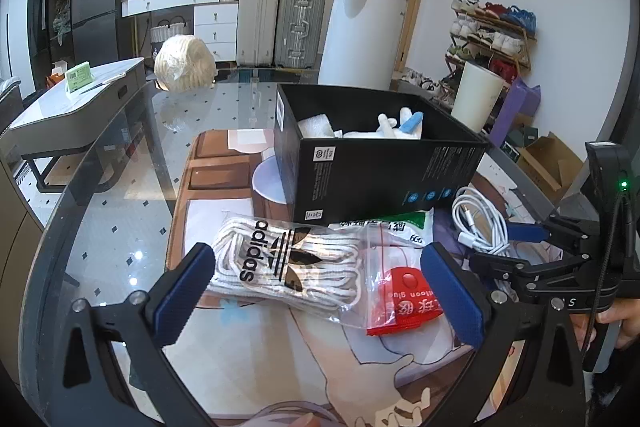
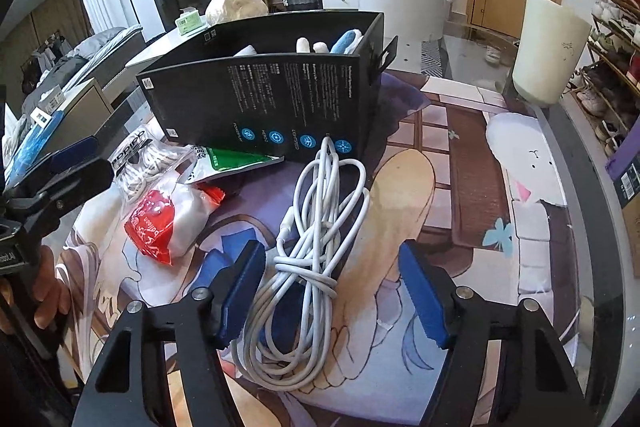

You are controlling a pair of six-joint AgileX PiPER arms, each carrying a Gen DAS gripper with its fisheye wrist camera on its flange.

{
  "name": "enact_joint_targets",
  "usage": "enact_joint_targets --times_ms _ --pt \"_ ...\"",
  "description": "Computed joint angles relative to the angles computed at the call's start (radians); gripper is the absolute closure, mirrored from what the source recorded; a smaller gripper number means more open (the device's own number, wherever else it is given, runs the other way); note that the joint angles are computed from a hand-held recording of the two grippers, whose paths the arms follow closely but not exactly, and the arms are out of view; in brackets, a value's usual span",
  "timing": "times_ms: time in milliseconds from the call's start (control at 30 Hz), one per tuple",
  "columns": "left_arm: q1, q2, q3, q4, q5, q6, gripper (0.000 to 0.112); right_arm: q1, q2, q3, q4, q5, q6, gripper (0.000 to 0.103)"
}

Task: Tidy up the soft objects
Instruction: 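Lower the right tool onto the coiled white cable and grasp it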

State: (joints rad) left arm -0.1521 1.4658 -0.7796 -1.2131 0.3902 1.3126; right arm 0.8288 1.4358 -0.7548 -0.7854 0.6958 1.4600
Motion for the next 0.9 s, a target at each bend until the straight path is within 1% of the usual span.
enact_joint_targets --times_ms 100,167,233,267,400,433,467,633,900 --pt "-0.003 0.011 -0.016 0.049 -0.001 -0.028 0.009 0.000 -0.006 0.009 -0.006 -0.007 0.011 0.033" --pt "-0.030 0.013 -0.025 0.142 -0.048 -0.093 0.009 0.002 -0.004 0.007 -0.006 -0.003 0.011 0.033" --pt "-0.038 0.025 -0.040 0.227 -0.053 -0.142 0.009 0.007 0.001 0.004 -0.007 0.007 0.014 0.033" --pt "-0.035 0.036 -0.053 0.259 -0.037 -0.157 0.009 0.011 0.004 0.002 -0.010 0.013 0.013 0.033" --pt "0.020 0.097 -0.119 0.263 0.106 -0.130 0.009 0.015 0.004 0.003 -0.015 0.017 0.007 0.033" --pt "0.021 0.112 -0.136 0.288 0.126 -0.152 0.009 0.016 0.005 0.002 -0.015 0.017 0.008 0.033" --pt "0.012 0.125 -0.151 0.329 0.123 -0.186 0.009 0.017 0.005 0.002 -0.016 0.018 0.008 0.033" --pt "-0.028 0.133 -0.165 0.428 0.081 -0.262 0.009 0.027 0.008 -0.002 -0.021 0.025 0.011 0.033" --pt "-0.029 0.111 -0.147 0.455 0.036 -0.267 0.009 0.028 0.008 0.000 -0.023 0.025 0.013 0.033"
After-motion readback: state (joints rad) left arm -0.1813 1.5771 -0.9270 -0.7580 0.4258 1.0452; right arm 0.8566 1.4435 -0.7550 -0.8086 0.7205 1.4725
